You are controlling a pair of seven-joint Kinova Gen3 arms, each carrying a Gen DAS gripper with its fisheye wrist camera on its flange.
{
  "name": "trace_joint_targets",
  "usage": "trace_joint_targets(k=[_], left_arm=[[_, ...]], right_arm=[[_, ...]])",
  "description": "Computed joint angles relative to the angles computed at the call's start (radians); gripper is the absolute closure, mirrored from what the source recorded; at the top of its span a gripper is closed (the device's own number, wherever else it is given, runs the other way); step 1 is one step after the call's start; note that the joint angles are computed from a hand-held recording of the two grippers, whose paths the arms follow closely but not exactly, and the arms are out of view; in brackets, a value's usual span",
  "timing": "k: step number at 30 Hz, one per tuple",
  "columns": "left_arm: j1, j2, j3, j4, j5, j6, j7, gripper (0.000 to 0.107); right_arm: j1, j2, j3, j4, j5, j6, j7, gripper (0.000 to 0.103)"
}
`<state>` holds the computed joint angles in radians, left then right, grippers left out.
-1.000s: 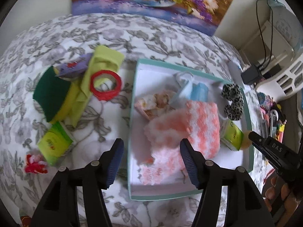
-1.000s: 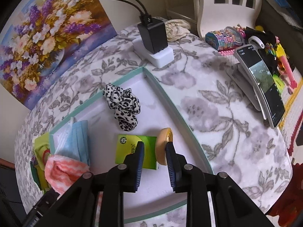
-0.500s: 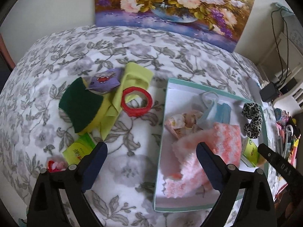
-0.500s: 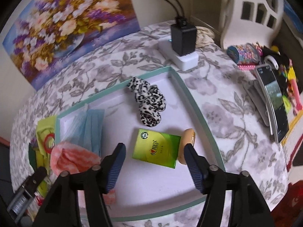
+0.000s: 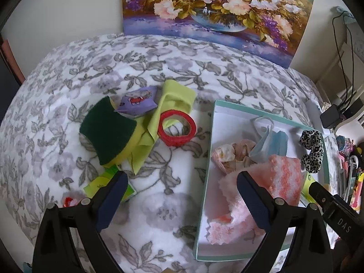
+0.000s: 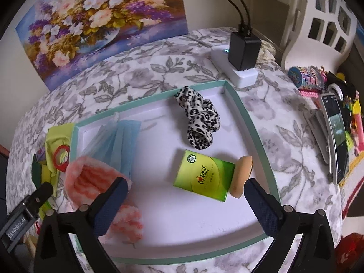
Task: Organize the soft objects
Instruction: 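Withdraw both tools from the tray back over the pile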
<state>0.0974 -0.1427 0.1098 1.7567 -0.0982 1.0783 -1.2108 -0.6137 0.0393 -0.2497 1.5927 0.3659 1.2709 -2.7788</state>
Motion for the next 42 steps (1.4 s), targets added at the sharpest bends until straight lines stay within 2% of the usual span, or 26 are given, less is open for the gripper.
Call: trace_joint_targets(k=[13, 18, 22, 27, 33, 42], left_arm=[[0.003, -0.026, 0.019, 0.021, -0.045, -0.051, 0.014, 0.006], [-0.004, -0.043, -0.011, 0.024, 0.008, -0.067, -0.024, 0.006], [-0.024, -0.062, -0.016, 0.023, 0.012, -0.082, -0.026, 0.006], [-0.037, -0.067, -0.034, 0.005, 0.038, -0.064, -0.085, 0.006], [-0.06, -0.081, -0.01, -0.007, -0.029, -0.054, -0.068, 0.006], [-0.105, -0.123, -0.043, -0.019, -0.049, -0.05, -0.09, 0.005]], right_arm=[[-0.023, -0.023, -0.019, 0.01, 0.054, -0.054, -0.054, 0.0], [-0.041, -0.023, -0.038, -0.005, 0.112, -0.032, -0.093, 0.0], [-0.047, -0.03, -0.046, -0.015, 0.123, -0.034, -0.107, 0.0], [-0.093, -0.008, -0.067, -0.061, 0.192, 0.014, -0.123, 0.0], [-0.146, 0.021, -0.065, -0.115, 0.214, 0.045, -0.116, 0.0], [-0.223, 0.061, -0.061, -0.184, 0.243, 0.031, -0.096, 0.0]])
